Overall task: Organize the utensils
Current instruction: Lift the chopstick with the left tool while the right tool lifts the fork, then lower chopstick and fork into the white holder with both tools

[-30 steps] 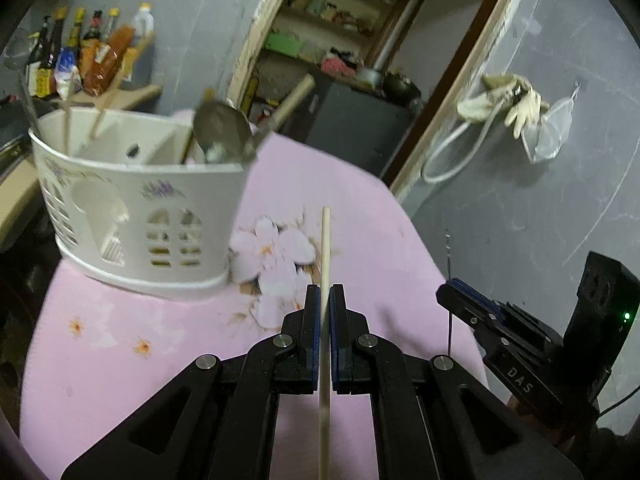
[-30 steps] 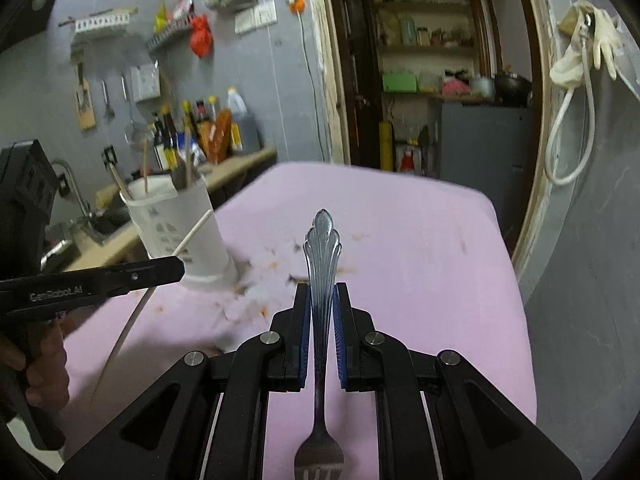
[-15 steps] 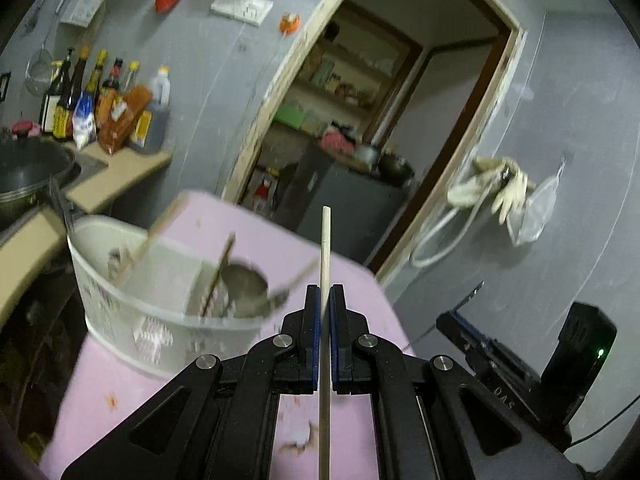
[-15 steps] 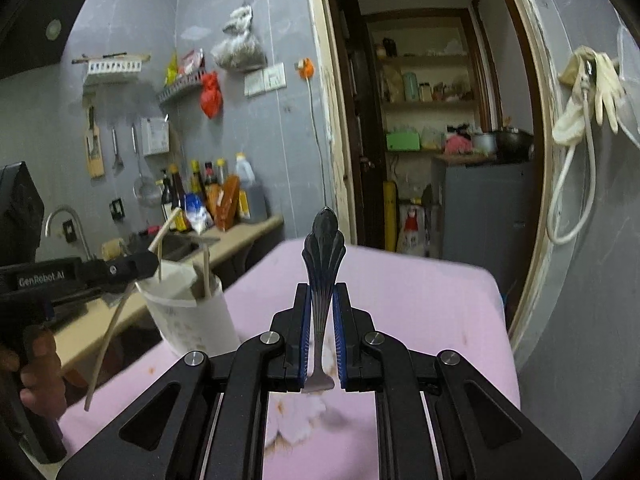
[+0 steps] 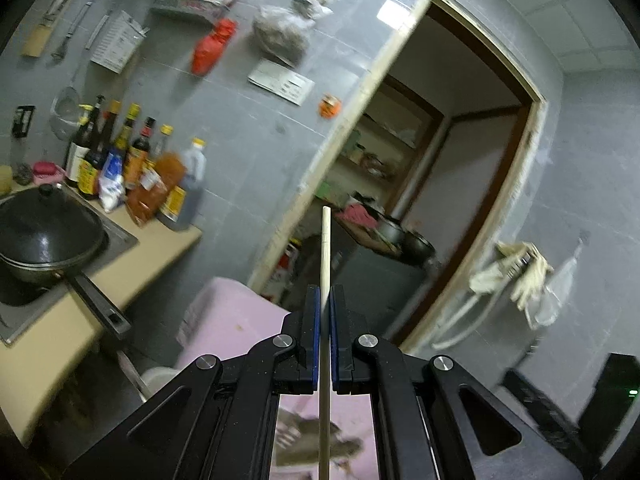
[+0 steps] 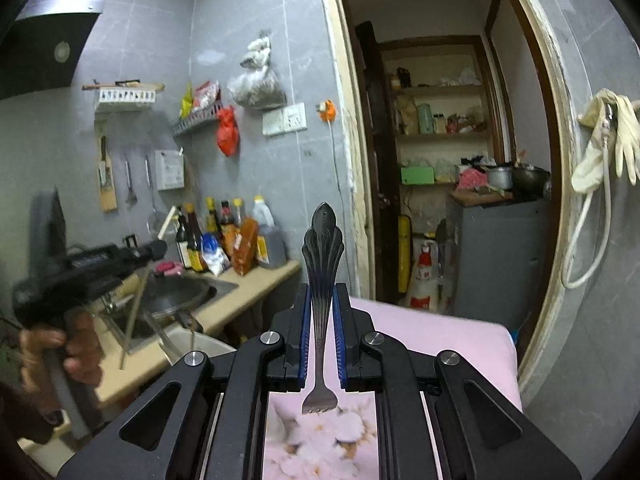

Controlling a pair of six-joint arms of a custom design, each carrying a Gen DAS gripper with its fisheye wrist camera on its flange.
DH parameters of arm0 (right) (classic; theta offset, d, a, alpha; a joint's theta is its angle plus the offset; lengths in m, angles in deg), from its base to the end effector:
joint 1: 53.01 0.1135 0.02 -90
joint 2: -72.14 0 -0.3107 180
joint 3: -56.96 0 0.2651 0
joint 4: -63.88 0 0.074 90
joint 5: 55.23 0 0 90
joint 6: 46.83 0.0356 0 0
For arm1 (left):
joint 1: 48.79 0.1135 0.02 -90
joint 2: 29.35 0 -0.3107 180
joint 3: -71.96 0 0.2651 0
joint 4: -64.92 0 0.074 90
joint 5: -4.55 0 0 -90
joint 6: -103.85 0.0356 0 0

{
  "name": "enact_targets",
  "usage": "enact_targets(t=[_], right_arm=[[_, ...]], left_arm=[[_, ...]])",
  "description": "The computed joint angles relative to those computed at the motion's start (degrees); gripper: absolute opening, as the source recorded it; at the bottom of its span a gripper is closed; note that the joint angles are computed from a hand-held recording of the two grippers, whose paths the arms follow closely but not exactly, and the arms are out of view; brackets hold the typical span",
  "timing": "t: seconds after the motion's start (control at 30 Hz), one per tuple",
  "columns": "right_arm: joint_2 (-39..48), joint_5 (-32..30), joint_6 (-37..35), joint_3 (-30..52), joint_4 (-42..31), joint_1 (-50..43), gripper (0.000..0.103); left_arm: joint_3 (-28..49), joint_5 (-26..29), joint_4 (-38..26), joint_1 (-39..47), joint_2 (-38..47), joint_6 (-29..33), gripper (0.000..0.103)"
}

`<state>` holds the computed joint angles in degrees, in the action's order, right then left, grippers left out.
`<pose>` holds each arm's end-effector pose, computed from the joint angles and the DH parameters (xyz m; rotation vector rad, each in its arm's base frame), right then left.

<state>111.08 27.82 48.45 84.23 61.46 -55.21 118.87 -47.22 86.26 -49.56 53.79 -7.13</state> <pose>0.1441 -0.0012 0.2285 0.0326 1.8171 0.1482 0.2950 -0.0260 0.2391 0.1563 1.8547 -0.8730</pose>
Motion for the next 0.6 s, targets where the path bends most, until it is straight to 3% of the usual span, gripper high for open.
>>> enact_targets(t=[0.27,0.6], right_arm=[[4.08,10.55,0.77,6.5,1.38,13.17,0.008],[16.4,21.11,3.67,8.45,10.43,25.1,0.008]], left_arm=[[5.08,-1.1,5.68,4.97,8.52,-1.32,0.002],[6.03,-3.88,12.06,4.07,14.95,0.89,0.002]])
